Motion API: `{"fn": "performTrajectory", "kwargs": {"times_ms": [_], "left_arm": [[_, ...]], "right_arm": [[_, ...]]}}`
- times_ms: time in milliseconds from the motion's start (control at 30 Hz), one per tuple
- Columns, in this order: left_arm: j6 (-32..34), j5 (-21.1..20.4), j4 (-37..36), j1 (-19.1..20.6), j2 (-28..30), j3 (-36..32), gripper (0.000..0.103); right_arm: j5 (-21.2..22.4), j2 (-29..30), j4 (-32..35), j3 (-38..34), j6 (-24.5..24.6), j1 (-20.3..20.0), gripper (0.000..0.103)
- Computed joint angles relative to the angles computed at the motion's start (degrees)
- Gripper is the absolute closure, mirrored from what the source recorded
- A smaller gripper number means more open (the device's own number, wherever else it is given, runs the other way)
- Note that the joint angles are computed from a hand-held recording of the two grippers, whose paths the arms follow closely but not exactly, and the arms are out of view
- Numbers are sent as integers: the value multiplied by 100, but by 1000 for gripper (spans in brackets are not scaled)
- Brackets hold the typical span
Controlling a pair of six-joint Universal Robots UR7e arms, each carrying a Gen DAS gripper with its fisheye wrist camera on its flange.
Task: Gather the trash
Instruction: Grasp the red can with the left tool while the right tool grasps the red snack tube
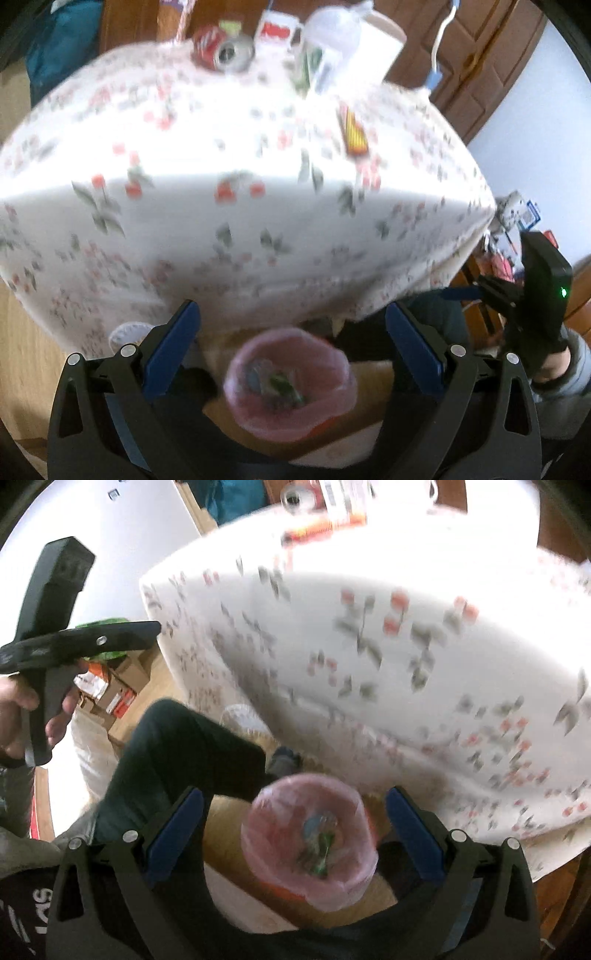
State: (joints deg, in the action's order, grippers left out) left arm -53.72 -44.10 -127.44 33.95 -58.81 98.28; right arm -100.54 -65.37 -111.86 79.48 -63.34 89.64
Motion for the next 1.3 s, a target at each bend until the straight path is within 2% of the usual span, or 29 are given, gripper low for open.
{"fn": "performTrajectory", "kwargs": {"times_ms": [233,500,667,967,1300], "left_arm": [[358,440,108,75,69,-608,6],[828,729,-40,402,284,-1364,6],[1172,771,-253,644,471,-1859,6],[1445,801,-154,1095,963,-2967,6],[1251,609,804,1606,1612,-4425,6]], "right_arm": [[523,41,-20,-434,23,141,5],[1029,299,-16,-945,380,312,5],[1095,469,-133,-1125,602,451,5],[1019,857,-389,-1403,970,680,5],[838,1171,-726,-1549,1220,857,5]]}}
